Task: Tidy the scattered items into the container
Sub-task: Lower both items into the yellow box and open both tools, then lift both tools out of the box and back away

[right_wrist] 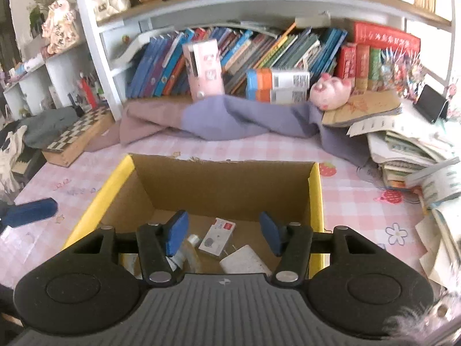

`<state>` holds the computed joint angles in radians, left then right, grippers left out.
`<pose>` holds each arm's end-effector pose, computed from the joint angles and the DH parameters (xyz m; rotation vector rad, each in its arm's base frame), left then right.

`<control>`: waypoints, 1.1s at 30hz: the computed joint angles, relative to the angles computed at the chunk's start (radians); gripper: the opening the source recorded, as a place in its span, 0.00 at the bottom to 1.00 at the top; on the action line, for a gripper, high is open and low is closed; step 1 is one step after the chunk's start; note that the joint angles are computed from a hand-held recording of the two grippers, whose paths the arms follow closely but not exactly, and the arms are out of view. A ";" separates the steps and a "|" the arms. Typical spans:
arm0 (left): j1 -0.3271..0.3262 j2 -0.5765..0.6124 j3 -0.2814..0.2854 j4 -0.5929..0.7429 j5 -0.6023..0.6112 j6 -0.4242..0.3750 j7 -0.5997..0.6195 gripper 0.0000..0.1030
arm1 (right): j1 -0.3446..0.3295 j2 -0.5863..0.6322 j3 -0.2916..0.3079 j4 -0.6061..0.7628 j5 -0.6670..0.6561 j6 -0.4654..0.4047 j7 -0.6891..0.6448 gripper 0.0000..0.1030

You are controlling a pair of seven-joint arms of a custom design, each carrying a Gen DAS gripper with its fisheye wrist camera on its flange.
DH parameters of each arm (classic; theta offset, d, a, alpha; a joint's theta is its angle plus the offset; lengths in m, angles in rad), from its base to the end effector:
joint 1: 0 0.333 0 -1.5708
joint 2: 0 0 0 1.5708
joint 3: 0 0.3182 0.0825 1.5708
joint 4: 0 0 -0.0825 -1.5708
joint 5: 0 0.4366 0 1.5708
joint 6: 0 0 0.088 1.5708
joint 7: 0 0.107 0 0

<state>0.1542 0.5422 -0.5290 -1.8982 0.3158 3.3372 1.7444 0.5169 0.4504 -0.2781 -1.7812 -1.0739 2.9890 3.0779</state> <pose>0.6714 -0.2507 0.3349 -1.0187 2.1568 -1.0921 0.6809 0.2505 0.3377 -1.5169 1.8166 -0.7289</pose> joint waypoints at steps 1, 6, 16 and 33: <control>0.011 -0.017 -0.002 -0.024 -0.005 0.021 -0.009 0.94 | 0.035 -0.012 -0.030 -0.009 -0.047 -0.009 0.052 0.53; 0.022 -0.108 0.041 -0.133 -0.004 0.101 -0.099 0.95 | 0.128 -0.092 -0.069 -0.063 -0.319 -0.100 0.331 0.59; -0.058 -0.247 0.225 -0.309 0.007 0.216 -0.243 0.96 | 0.135 -0.170 0.100 -0.160 -0.312 -0.357 0.381 0.76; -0.045 -0.408 0.409 -0.589 0.225 0.394 -0.348 0.97 | 0.137 -0.201 0.375 -0.215 -0.284 -0.669 0.454 0.84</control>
<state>0.1088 0.1340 -0.1198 -2.4874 0.5405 3.7316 1.3961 0.6543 0.2491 0.0968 -1.9967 -1.3580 2.3196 3.5322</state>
